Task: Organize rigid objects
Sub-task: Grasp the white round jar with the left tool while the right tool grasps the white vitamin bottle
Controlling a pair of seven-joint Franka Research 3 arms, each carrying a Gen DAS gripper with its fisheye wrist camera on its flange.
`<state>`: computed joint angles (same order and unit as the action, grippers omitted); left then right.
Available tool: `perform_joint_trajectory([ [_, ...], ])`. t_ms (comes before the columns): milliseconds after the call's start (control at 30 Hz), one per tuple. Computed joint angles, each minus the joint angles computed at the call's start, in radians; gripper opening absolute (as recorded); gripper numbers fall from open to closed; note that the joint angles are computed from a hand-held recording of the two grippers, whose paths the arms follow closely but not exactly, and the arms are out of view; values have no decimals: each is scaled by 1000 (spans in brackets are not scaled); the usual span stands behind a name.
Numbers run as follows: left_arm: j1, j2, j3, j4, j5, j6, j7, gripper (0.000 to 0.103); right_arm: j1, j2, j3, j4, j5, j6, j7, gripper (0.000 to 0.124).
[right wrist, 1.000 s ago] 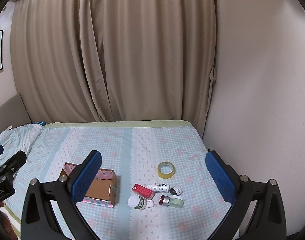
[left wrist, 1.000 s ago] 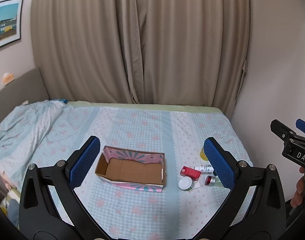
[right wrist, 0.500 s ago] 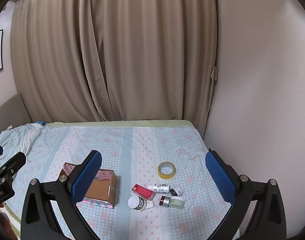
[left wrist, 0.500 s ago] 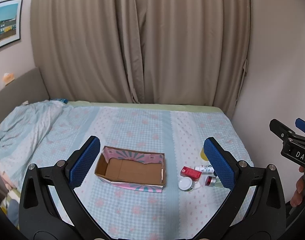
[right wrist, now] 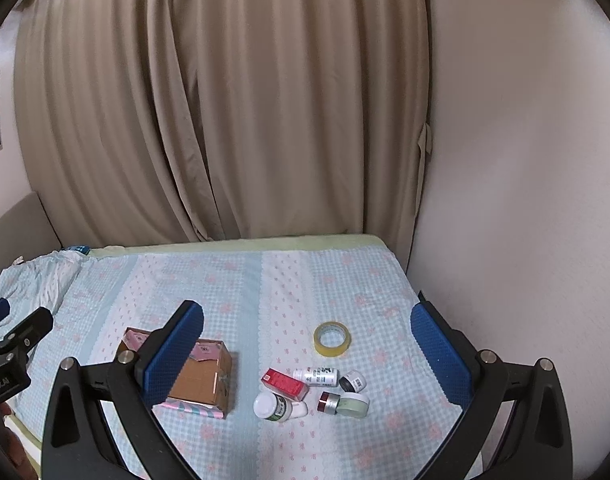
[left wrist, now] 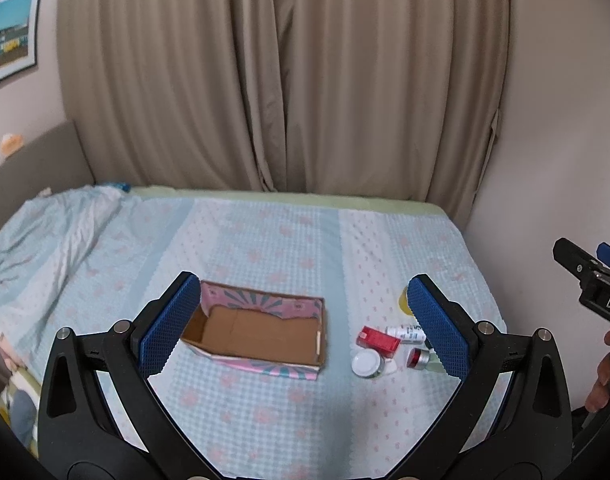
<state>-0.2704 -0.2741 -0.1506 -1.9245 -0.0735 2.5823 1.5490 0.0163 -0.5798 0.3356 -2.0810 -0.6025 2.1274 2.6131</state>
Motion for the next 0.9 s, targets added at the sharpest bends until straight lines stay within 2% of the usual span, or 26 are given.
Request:
perform_joint_trajectory([
  [133, -4, 43, -20, -5, -3, -18, -38, 103, 7, 2, -59, -35, 54, 19, -35, 103],
  [233, -11, 85, -43, -16, 4, -33, -79, 103, 0, -8, -104, -97, 93, 65, -64, 103],
  [533, -48, 267, -93, -91, -87, -6, -132, 102, -55, 48, -202, -288, 161, 299, -260, 103],
  [733, -48, 443, -140, -82, -94, 58, -178, 102, -77, 179, -273, -367, 225, 515, -487, 103],
  [900, -37, 602, -179, -19, -106, 104, -215, 102, -62, 340, -332, -353, 326, 623, -736, 103],
])
